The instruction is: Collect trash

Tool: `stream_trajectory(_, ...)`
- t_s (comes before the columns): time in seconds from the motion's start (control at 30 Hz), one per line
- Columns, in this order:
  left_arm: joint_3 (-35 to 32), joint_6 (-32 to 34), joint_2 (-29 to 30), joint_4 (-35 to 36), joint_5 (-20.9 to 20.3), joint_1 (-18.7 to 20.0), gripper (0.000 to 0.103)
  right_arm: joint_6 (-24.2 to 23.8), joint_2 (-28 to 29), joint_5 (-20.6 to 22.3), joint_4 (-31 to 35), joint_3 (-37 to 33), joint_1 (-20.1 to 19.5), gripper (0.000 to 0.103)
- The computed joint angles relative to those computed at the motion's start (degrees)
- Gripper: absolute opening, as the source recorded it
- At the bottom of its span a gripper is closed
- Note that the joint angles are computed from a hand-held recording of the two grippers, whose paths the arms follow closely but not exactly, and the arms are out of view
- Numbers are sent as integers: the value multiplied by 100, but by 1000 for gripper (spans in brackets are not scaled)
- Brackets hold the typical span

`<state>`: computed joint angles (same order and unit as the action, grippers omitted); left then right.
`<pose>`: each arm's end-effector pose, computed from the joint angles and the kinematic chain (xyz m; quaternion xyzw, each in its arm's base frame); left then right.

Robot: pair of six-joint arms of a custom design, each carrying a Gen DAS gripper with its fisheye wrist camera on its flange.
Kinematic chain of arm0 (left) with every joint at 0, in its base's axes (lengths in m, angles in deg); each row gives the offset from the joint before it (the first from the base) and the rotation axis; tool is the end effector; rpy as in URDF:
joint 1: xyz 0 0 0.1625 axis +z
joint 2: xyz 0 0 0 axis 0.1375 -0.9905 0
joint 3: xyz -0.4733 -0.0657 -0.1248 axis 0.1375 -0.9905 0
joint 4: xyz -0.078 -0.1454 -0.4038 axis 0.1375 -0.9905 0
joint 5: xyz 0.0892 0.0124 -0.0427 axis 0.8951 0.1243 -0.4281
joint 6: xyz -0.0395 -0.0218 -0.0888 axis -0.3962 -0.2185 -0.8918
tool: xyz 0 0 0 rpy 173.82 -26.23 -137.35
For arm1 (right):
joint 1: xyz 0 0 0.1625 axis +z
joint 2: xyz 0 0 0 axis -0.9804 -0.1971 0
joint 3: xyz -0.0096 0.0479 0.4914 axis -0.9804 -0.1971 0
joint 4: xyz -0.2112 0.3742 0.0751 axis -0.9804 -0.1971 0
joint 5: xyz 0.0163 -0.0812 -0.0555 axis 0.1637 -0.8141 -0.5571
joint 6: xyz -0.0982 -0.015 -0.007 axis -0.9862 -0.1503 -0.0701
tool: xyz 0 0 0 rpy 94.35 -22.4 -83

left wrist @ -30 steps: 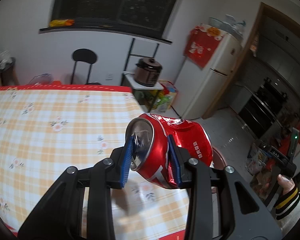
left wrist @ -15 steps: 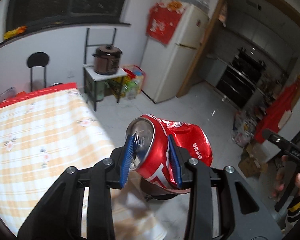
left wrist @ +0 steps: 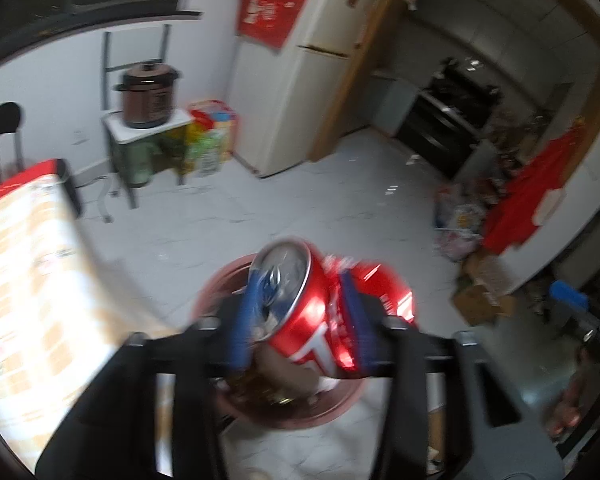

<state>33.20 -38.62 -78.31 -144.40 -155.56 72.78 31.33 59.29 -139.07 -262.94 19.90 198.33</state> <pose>0.0421 -0.7268 0.3671 0.2027 0.9247 -0.2837 0.1531 0.4123 -0.5942 -0.0114 0.1248 -0.8765 0.3746 0.2753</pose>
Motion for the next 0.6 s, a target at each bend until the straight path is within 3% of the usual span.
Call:
stream_trajectory(0.03, -63, 30, 58, 8, -172, 25, 75, 20, -11, -17, 4, 20, -19, 98)
stream_trajectory(0.27, -96, 204, -15, -49, -194, 38, 78, 76, 74, -58, 97, -60, -57, 98)
stream_trajectory(0.3, -58, 262, -79, -88, -161, 50, 82, 82, 99, -57, 126, -88, -47, 98)
stream_trajectory(0.6, 356, 620, -971, -28, -157, 170, 84, 199, 379, -316, 377, -423, 284, 98)
